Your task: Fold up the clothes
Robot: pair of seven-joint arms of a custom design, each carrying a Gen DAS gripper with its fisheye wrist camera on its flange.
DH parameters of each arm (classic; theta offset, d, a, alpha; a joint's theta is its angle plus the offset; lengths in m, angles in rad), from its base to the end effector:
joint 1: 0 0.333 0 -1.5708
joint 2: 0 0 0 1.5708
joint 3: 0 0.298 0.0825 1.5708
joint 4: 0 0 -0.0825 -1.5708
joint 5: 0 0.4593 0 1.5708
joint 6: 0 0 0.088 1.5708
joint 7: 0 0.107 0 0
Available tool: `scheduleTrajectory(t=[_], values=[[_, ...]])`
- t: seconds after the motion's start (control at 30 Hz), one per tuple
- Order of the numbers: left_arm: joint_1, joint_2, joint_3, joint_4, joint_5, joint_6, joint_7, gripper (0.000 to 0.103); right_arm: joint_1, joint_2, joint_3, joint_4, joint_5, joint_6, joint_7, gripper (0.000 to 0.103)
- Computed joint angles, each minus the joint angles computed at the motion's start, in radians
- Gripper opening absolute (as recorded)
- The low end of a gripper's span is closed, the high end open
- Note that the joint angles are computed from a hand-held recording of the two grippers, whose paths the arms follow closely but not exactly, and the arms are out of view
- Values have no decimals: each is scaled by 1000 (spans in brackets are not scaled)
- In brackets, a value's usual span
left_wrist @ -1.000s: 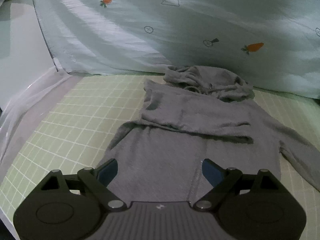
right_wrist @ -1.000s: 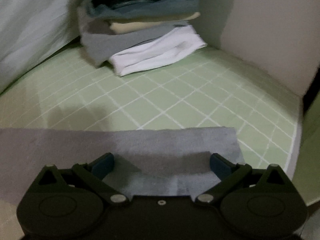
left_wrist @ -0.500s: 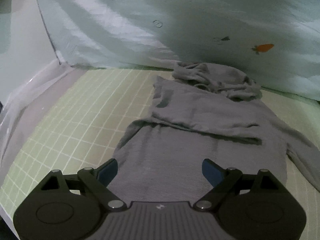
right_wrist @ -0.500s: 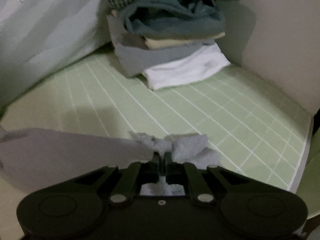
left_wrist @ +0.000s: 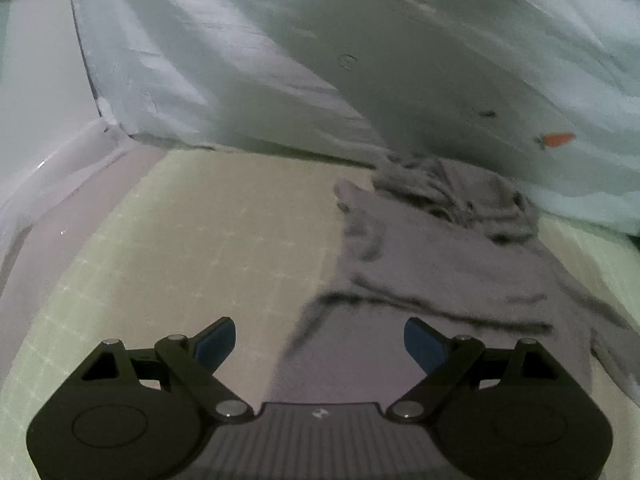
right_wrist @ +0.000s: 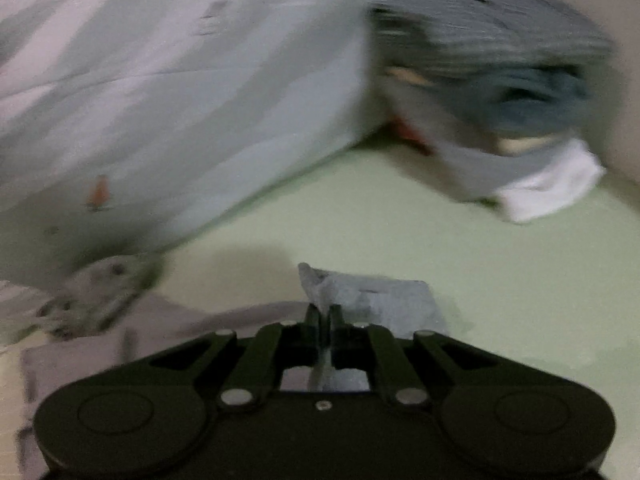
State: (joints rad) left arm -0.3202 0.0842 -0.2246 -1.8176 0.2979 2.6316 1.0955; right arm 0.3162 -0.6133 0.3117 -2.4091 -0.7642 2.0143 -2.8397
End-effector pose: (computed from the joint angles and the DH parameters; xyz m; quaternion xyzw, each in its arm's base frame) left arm 0.6011 -0.3677 0.5312 -0.5638 0.7383 -0.3127 0.1979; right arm 0.4062 0.2545 0.5259 -0.2531 0.8624 -0.3571 0.2544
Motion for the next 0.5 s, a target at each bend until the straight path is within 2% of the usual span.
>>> scheduleTrajectory(t=[0.1, 0.2, 0.3, 0.33, 0.37, 0.4, 0.43, 0.47, 0.5], values=[[14, 44, 17, 24, -14, 35, -7, 91, -31, 153, 0, 124, -81, 106, -4, 5], [19, 86, 35, 62, -24, 50, -9, 91, -46, 326, -25, 270, -157, 220, 6, 5], [3, 115, 63, 92, 27, 48, -61, 91, -21, 461, -78, 384, -132, 303, -36, 7], [-3, 117, 70, 90, 45, 57, -86, 91, -10, 499, -95, 417, -108, 321, -61, 18], [0, 116, 68, 87, 37, 62, -79, 91, 0, 537, -112, 451, -80, 338, -87, 41], [2, 115, 65, 82, 26, 67, -68, 91, 8, 573, -127, 484, -49, 358, -118, 52], [5, 111, 60, 75, 11, 67, -52, 91, 21, 575, -136, 486, -57, 340, -115, 70], [2, 111, 58, 75, 6, 60, -52, 91, 31, 569, -141, 480, -70, 324, -109, 78], [-1, 112, 55, 77, -2, 51, -50, 91, 41, 552, -143, 464, -81, 304, -102, 79]])
